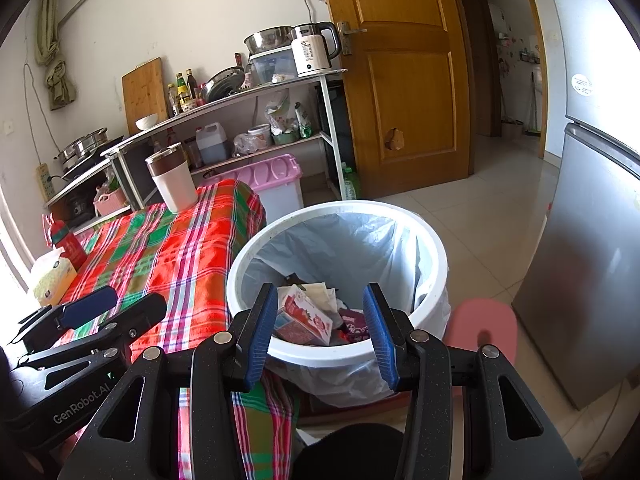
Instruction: Collect trash
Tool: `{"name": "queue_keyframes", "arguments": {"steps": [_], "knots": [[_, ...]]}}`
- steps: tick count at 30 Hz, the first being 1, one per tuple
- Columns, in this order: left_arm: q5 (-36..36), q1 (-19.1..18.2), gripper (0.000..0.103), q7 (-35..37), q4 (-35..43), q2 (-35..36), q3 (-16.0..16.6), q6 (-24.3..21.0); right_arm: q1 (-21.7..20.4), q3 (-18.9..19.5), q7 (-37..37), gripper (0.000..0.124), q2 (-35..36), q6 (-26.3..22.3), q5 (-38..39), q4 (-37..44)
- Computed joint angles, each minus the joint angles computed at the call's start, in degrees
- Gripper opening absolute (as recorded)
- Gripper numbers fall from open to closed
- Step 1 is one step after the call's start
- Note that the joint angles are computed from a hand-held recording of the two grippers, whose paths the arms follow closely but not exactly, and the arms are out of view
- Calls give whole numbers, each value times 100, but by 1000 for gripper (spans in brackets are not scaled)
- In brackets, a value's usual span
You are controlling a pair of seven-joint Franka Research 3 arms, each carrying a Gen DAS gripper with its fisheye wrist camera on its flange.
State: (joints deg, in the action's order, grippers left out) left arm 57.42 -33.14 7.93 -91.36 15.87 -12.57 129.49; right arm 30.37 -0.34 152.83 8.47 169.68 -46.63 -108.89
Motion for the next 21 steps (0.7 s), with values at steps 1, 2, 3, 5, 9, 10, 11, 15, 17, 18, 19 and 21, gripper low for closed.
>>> {"name": "queue_keyframes", "arguments": {"steps": [1,2,3,5,9,10,11,15,17,18,19,21], "knots": [[-13,1,65,3,5,4,-1,-2,5,1,-1,46,0,-13,-2,4],[-21,2,65,0,7,6,-1,-2,5,0,6,46,-2,-9,-8,2],[-24,7,65,-4,-1,4,2,8,4,1,8,46,-5,1,-6,-4],[-17,-1,65,-12,8,10,3,7,3,8,-12,46,-3,-18,21,1],[-33,14,65,9,-8,8,5,51,4,5,-23,46,5,0,23,8],[-45,17,65,20,-8,9,3,61,3,5,-30,46,7,1,36,6],[-56,18,65,28,0,17,2,63,2,7,-40,46,5,3,54,2],[-67,18,65,32,-10,12,6,88,7,9,-65,46,19,-13,89,14],[-76,21,65,49,2,23,7,100,15,1,-71,46,22,-11,95,18],[-80,22,65,46,-4,19,10,103,23,-4,-66,46,22,-16,84,21],[-86,26,65,50,-9,19,10,122,26,-14,-50,46,21,-8,66,19],[-92,27,65,38,-16,13,13,126,31,-19,-29,46,23,2,54,16]]}}
